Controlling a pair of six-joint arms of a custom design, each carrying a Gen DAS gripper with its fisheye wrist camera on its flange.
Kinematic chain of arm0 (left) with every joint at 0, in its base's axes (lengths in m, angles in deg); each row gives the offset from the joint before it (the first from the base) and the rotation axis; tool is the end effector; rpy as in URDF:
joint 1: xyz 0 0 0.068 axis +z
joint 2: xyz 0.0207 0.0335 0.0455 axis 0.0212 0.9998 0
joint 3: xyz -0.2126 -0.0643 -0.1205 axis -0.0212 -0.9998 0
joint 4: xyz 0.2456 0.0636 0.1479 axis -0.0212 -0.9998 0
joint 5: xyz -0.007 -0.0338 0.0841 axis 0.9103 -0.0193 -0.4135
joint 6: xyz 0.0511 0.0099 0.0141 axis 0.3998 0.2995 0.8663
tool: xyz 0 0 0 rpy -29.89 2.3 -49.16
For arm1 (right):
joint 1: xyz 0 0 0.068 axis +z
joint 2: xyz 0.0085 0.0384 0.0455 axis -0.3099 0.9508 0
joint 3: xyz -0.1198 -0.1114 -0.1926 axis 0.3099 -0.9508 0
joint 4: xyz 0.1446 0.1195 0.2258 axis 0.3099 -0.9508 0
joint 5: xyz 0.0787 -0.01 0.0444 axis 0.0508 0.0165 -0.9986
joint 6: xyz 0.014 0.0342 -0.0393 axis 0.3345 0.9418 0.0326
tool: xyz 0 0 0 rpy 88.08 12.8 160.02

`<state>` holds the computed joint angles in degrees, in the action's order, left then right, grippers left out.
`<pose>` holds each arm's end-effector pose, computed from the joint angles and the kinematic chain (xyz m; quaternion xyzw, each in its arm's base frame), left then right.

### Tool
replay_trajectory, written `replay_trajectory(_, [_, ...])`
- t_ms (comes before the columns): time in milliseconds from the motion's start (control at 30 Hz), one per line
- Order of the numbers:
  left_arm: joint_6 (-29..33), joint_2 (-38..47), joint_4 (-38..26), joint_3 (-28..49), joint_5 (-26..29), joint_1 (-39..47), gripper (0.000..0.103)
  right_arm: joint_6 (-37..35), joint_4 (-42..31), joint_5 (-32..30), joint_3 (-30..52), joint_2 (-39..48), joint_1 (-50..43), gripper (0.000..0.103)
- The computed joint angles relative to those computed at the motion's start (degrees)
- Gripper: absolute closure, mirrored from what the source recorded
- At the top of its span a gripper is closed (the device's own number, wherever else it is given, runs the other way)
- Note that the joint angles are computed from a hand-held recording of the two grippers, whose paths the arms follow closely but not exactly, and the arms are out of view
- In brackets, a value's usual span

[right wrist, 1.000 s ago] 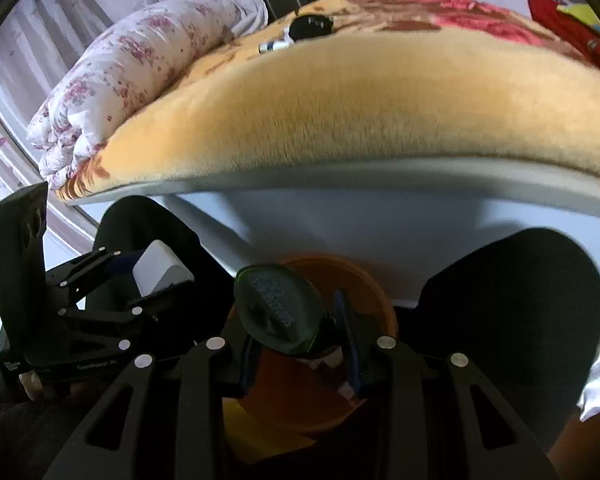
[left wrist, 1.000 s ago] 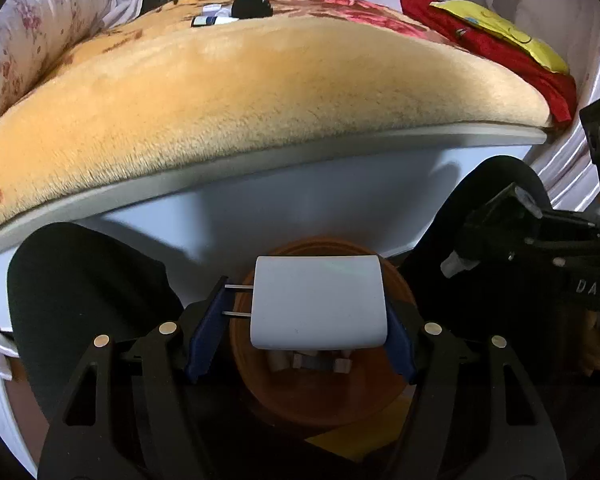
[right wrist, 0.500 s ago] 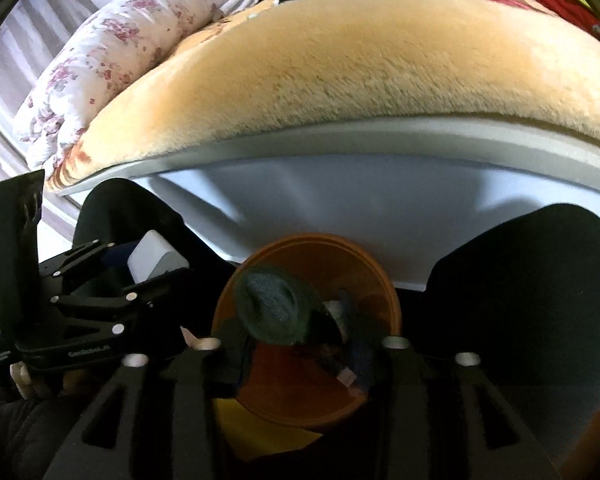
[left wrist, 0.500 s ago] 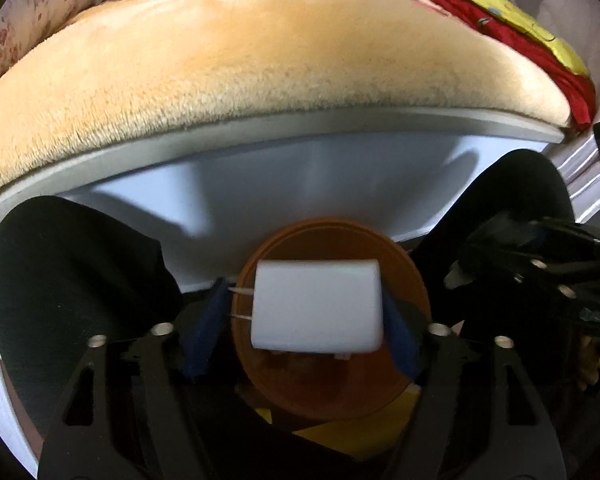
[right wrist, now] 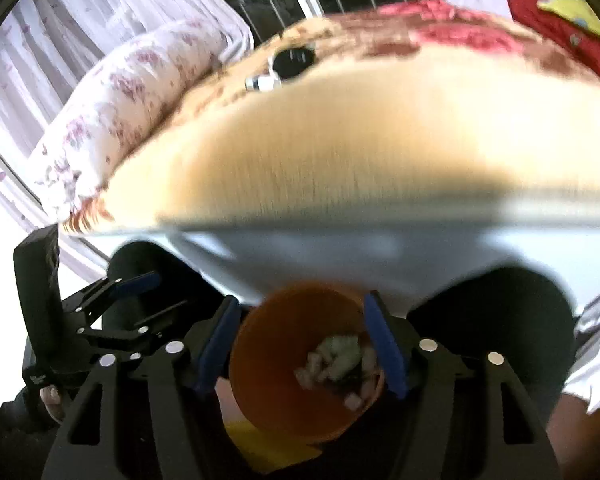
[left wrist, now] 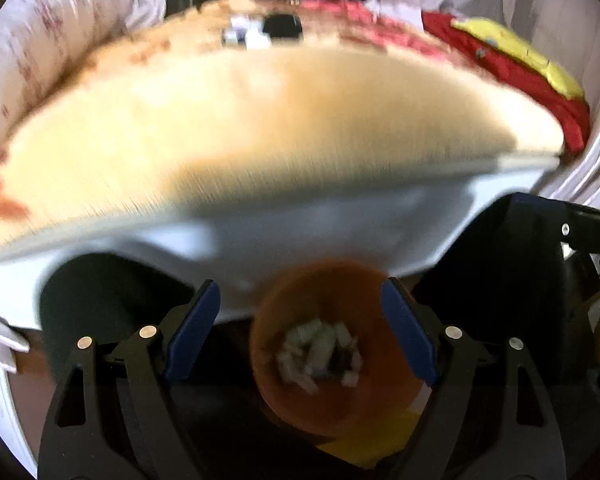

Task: Collect trash
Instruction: 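Grasp the black fuzzy ball with the right tool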

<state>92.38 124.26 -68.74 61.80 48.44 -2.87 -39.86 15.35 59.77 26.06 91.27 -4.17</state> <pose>0.3244 -0.0413 0.1124 0.4138 0.8492 -0.1791 0.2749 0.1794 0.0396 0.1227 0.2309 0.8989 0.1121 0.3550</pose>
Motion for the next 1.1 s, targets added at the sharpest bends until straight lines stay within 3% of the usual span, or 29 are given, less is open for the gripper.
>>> replay_trajectory(67, [-1.3,-0.8,-1.3,2.8,1.9,0.2,0.017,-3.9,-0.3,-1.3,3.0,1.2,-3.4,0.03])
replay_trajectory(167, [-5.5,0.4,-0.7,8.3,4.4,-0.6,0.013,-10.3,3.0,-4.8,11.2,11.2,-9.4,0.025])
replay_trajectory(267, [-12.1,4.4,3.2,14.4,3.1,-3.7,0.012,-14.4,7.6,-9.5,20.9,25.1,-14.7,0.022])
replay_trajectory(400, [-20.5,13.7,3.7,26.8,-0.7,-7.1,0.012,-15.3,10.5,-14.8,39.0,46.2,-20.3,0.022])
replay_trajectory(533, [-25.6,22.0,3.3,36.7,-4.8,-8.6,0.012,-14.9,6.3,-14.9,58.9,63.9,-22.1,0.022])
replay_trajectory(667, [-28.3,27.9,0.3,43.2,-4.8,-8.0,0.012,-14.0,0.5,-15.5,74.5,76.5,-22.5,0.02])
replay_trajectory(833, [-28.4,30.0,1.4,43.9,-5.7,-7.9,0.012,-13.5,-8.6,-15.7,93.1,90.7,-22.4,0.02])
replay_trajectory(900, [-27.2,29.8,2.9,43.0,-7.6,-8.7,0.012,-13.1,-9.9,-15.1,96.8,94.0,-22.3,0.02])
replay_trajectory(1000, [-26.3,29.7,4.3,42.1,-9.5,-9.5,0.01,-14.1,-13.2,-13.4,101.7,98.3,-22.1,0.032])
replay_trajectory(1067, [-26.0,29.7,4.8,41.8,-10.6,-9.9,0.009,-14.5,-10.3,-11.3,98.6,97.0,-22.0,0.048])
replay_trajectory(1100, [-25.7,29.5,5.1,41.4,-11.2,-10.1,0.009,-13.7,-8.0,-12.8,95.8,95.4,-22.6,0.049])
